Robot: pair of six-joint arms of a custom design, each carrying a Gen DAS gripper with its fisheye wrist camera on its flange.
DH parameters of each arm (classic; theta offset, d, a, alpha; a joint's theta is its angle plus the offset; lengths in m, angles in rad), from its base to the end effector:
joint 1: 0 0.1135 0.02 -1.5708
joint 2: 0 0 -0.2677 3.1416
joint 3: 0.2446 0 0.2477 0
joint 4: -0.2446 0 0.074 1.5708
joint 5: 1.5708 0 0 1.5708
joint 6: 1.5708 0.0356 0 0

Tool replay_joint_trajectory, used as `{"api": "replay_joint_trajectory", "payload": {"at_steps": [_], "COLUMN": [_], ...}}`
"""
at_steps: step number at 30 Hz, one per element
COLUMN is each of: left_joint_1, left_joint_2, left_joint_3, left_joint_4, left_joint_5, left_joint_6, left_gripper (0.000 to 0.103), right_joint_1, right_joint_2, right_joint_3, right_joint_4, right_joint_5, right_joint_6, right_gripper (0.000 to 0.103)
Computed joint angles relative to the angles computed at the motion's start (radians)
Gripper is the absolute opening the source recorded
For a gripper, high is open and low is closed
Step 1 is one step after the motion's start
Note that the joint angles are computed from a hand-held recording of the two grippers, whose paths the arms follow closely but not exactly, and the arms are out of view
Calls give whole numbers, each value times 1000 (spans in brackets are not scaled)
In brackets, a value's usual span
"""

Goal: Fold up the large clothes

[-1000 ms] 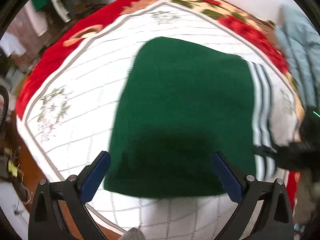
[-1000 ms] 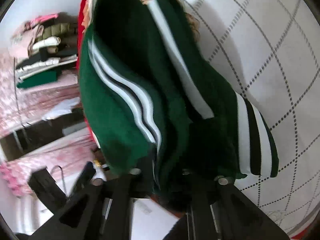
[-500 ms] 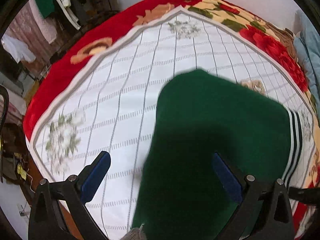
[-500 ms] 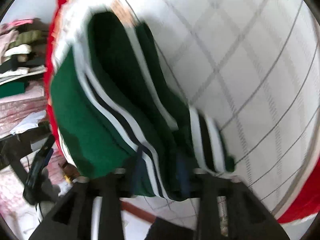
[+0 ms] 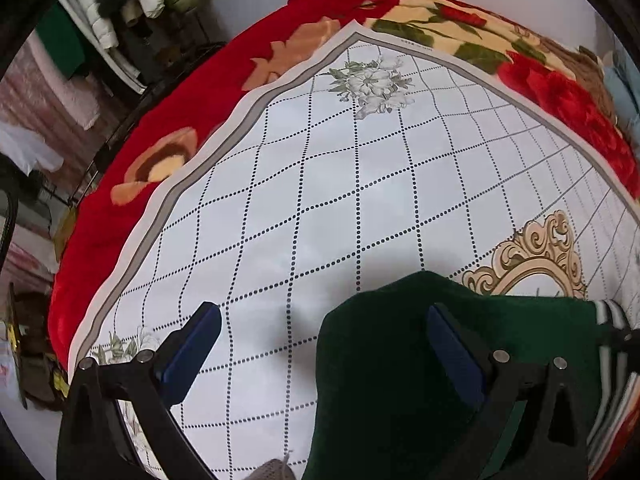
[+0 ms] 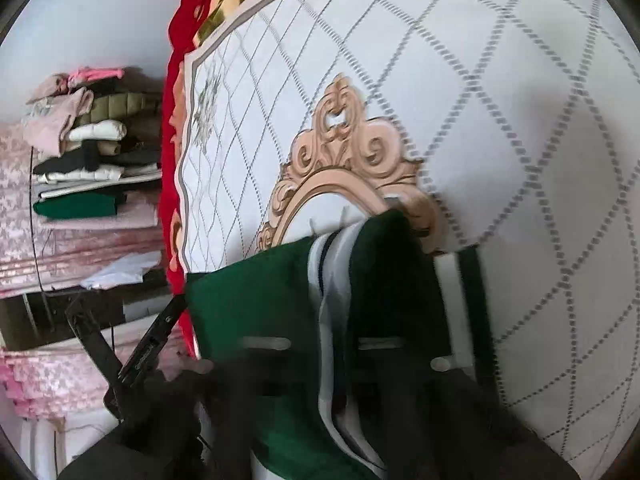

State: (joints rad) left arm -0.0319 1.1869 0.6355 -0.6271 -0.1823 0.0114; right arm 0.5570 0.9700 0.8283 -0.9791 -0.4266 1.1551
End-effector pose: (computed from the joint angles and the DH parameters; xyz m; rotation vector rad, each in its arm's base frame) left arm 0.1977 0.0001 0.1862 0.0096 2.7382 0.2446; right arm 0.1292 0.0978 0.2639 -0.7340 -2.8802 -0.9346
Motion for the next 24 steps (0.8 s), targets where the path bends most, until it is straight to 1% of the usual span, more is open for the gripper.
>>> {"api": "replay_joint_trajectory", "payload": {"at_steps": [1, 2, 3, 5, 6, 7, 8, 10, 12, 14, 15, 16, 17, 18, 19, 21, 22, 23, 24], "left_joint_1": [3, 14, 24, 25, 21, 14, 7, 4, 11, 31, 43, 56, 65, 70, 76, 78, 75, 72, 66], "left_joint_2": [0, 1, 3, 14, 15, 21, 31, 35, 26, 3, -9, -24, -33, -44, -60, -83, -93, -100, -108], "left_joint_3": [-5, -11, -16, -23, -30, -31, -31, -26, -24, -30, -34, -38, -41, -44, -49, -60, -66, -71, -76], "left_joint_4": [7, 14, 19, 28, 36, 41, 43, 32, 21, 9, 2, -8, -16, -25, -37, -50, -54, -56, -58], "left_joint_5": [2, 17, 34, 45, 39, 32, 23, 16, 15, 25, 34, 46, 53, 60, 67, 70, 70, 66, 59], "left_joint_6": [6, 13, 20, 25, 29, 26, 24, 20, 30, 51, 58, 63, 63, 61, 58, 47, 39, 33, 28], "left_gripper": [103, 103, 103, 103, 103, 103, 103, 103, 103, 103, 103, 103, 103, 103, 103, 103, 103, 103, 103], "right_joint_1": [38, 84, 116, 153, 154, 133, 113, 53, 6, -60, -84, -108, -117, -102, -68, -7, 58, 163, 235], "right_joint_2": [-22, 0, 20, 26, 15, 42, 46, 96, 72, 22, -11, -66, -105, -151, -179, -229, -263, -293, -294], "right_joint_3": [32, 40, 85, 176, 194, 174, 140, 54, 20, 39, 48, 59, 80, 94, 79, 43, 18, -8, -17], "right_joint_4": [-20, 9, -10, -110, -166, -201, -213, -199, -183, -207, -223, -248, -282, -317, -323, -339, -327, -299, -283], "right_joint_5": [45, 108, 165, 302, 328, 343, 330, 278, 238, 162, 128, 83, 60, 49, 50, 16, 10, 47, 82], "right_joint_6": [20, 36, 42, 66, 72, 71, 62, 6, 6, -14, -20, -20, -17, 2, 30, 71, 129, 214, 261], "right_gripper": [3, 3, 3, 2, 2, 2, 2, 2, 3, 11, 22, 46, 60, 80, 82, 82, 80, 73, 30]}}
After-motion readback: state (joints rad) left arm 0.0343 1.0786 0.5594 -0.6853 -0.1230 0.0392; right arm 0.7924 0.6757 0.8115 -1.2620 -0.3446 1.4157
